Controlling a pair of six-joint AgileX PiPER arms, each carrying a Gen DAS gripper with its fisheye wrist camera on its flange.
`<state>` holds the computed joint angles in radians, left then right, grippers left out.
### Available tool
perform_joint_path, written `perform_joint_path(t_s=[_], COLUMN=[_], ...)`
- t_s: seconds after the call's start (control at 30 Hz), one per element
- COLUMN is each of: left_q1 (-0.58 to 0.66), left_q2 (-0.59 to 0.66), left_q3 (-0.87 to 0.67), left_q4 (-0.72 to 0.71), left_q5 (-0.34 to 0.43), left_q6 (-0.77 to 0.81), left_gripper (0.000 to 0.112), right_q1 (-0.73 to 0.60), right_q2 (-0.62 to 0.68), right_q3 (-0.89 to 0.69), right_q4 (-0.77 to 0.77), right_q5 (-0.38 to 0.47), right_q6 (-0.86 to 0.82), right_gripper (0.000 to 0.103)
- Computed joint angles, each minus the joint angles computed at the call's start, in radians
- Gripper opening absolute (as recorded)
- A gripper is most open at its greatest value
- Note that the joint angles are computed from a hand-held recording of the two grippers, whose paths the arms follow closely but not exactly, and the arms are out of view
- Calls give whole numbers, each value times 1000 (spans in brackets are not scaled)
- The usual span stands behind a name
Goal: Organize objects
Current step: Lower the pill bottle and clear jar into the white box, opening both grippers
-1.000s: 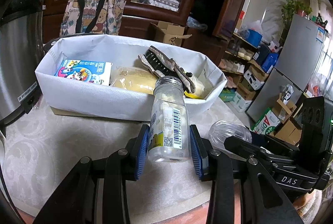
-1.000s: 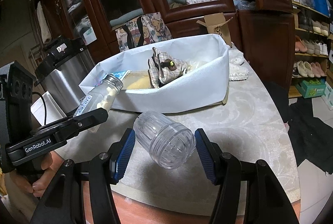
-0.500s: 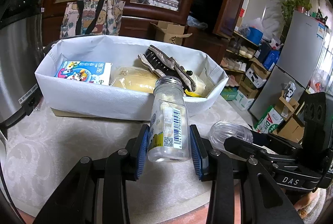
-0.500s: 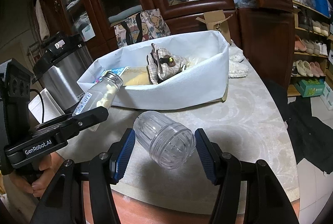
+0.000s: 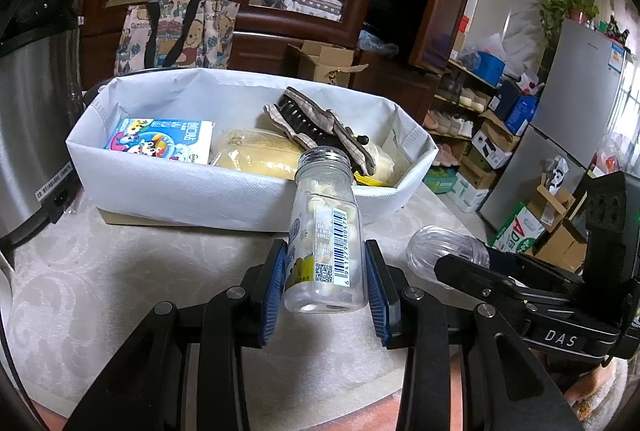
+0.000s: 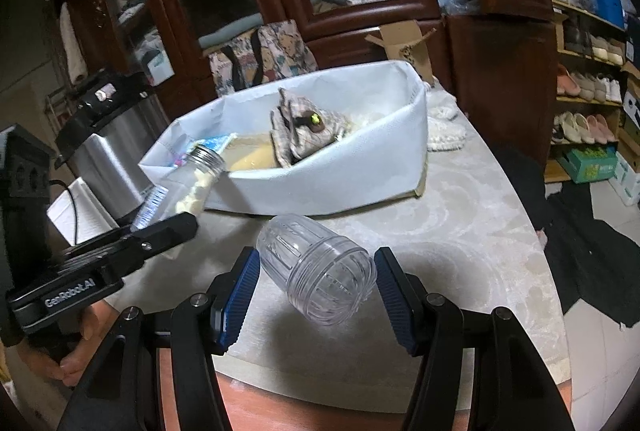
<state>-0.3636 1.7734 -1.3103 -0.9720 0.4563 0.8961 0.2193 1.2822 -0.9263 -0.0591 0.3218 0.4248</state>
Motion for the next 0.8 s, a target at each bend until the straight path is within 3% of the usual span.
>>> perform_joint_path(t_s=[0.2,0.3,0.37,0.47,0.6,0.8], left_q1=[11,8,10,25,16,11], left_q2=[0,12,27,43,47,147], left_q3=[-5,-38,-82,-147,-212,-420], left_q4=[-38,28,98,126,235,351], left_q5=[23,10,45,103,96,179], left_q6=[34,-61,-137,-191,-299,-469], left_gripper=[38,38,38,38,38,38], right_q1=[8,-11,-40,-61,-83,-128], right_q2=[-6,-4,-1,1,35,166], right_q3=[1,-22,-59,-119,-225,-404], right_q4=[-15,83,224,312,293,269], right_q5=[-8,13,41,71,124,199], right_q6=[10,-78,-195,-265,-221,-106], right_gripper=[58,58,58,58,58,58])
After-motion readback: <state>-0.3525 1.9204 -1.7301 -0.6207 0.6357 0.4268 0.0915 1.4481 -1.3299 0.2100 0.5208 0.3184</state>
